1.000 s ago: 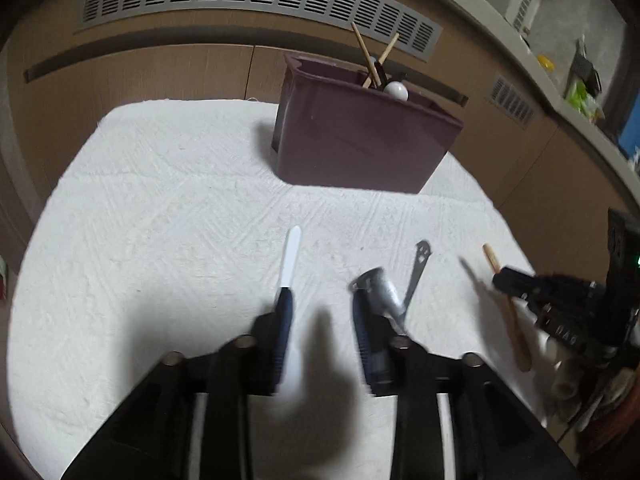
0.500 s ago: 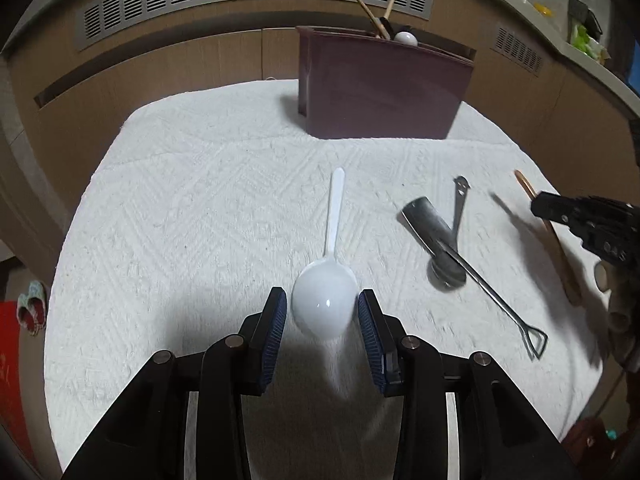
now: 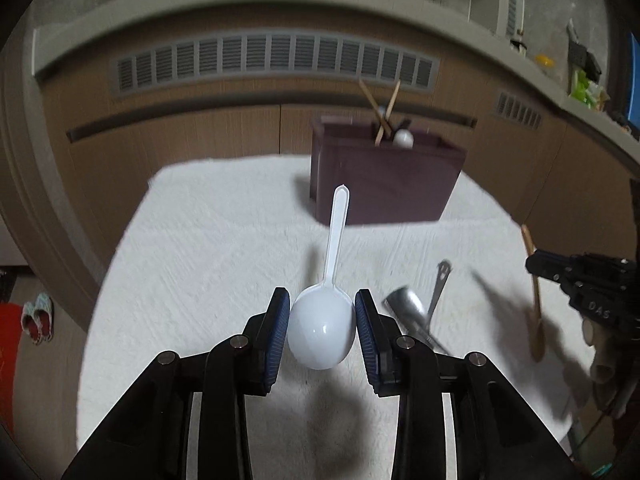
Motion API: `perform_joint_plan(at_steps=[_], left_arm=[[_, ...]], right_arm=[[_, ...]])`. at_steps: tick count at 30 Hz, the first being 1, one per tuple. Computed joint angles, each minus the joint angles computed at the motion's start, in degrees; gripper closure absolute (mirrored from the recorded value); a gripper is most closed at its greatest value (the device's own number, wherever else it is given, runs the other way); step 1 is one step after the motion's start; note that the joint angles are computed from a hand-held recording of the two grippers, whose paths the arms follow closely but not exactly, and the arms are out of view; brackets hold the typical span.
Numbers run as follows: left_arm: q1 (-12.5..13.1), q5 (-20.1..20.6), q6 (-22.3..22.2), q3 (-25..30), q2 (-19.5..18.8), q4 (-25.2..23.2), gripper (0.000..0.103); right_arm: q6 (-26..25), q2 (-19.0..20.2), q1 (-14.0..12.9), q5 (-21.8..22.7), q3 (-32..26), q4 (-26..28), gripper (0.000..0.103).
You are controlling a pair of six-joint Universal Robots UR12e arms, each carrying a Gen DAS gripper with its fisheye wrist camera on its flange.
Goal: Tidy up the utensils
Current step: 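Lift the white spoon and wooden spoon over the caddy and open both tools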
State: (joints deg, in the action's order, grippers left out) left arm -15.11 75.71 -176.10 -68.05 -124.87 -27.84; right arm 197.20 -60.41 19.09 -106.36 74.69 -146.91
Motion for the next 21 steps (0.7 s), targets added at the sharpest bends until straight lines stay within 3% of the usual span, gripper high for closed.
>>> perform_joint_plan(at_steps=[7, 12, 15, 18, 21], left_arm=[[1.12, -5.04, -2.08, -0.43, 1.51, 4.48, 0.068], [1.29, -8.93, -5.33, 2.22, 0.14, 6.81, 0.068], [1.25, -12.01, -9.42, 6.72, -2.73, 10.55, 0.068], [0.37, -11.03, -13.55, 13.57, -7.59, 17.51, 0.068], [-0.50, -9.85, -17.02, 22.93, -13.80, 18.94, 0.068]], right_arm=[[-0.54, -0.18, 0.38, -1.07, -0.71, -4.88, 0.092], [-1.00, 0.35, 0.33, -1.36, -1.84, -8.41, 0.092], [-2.52, 0.91, 0.12, -2.05, -3.39, -13.51, 0.092], [-3.77, 2.14, -0.48, -1.97, -6.74, -16.30, 0.092], [-6.40, 4.60, -1.22, -1.60, -11.91, -17.48, 0.092]])
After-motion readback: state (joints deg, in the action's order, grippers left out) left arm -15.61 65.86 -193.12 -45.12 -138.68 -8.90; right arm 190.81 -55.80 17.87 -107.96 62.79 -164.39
